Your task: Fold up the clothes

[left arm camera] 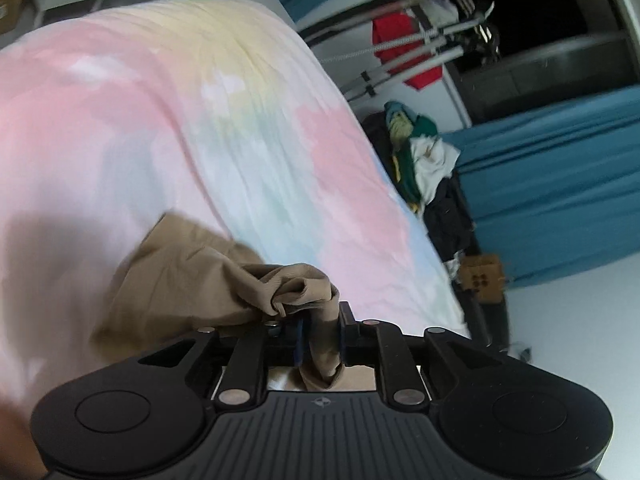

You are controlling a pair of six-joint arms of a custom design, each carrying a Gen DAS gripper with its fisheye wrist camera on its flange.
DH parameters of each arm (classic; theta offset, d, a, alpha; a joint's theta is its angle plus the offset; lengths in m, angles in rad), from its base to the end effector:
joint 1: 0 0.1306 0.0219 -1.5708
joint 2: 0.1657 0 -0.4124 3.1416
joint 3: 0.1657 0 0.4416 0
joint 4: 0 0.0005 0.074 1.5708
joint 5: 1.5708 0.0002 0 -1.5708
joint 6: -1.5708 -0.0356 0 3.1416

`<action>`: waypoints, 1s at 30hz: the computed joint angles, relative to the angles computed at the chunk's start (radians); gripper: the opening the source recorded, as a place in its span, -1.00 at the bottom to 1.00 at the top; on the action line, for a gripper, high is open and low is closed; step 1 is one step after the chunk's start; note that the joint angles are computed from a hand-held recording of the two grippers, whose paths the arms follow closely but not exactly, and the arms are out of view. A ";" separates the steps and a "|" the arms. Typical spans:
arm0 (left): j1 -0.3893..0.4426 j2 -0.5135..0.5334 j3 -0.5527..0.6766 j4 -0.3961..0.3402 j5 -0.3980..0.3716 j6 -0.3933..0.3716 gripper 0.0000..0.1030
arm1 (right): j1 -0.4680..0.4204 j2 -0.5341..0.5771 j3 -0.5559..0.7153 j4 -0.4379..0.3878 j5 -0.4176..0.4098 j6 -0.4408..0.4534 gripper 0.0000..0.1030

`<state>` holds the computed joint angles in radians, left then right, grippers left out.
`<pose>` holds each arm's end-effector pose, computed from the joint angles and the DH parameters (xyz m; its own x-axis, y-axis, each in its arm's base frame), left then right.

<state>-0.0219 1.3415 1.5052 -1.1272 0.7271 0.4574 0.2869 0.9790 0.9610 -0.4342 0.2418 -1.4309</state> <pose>0.4880 -0.0349 0.5314 -0.9113 -0.3100 -0.2709 -0.0076 0.6706 -0.7418 0.3771 0.1019 0.4506 -0.1259 0.9652 -0.2290 0.4055 0.2608 0.8761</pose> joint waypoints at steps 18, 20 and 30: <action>-0.028 0.079 -0.073 0.206 -0.022 -0.258 0.22 | -0.078 0.123 -0.013 0.165 -0.127 0.339 0.04; -0.036 0.024 -0.116 0.266 -0.050 -0.340 0.36 | -0.065 0.095 -0.042 0.250 -0.123 0.395 0.49; -0.121 -0.041 -0.223 0.414 -0.194 -0.517 0.39 | -0.006 0.205 0.102 -0.002 0.029 0.793 -0.37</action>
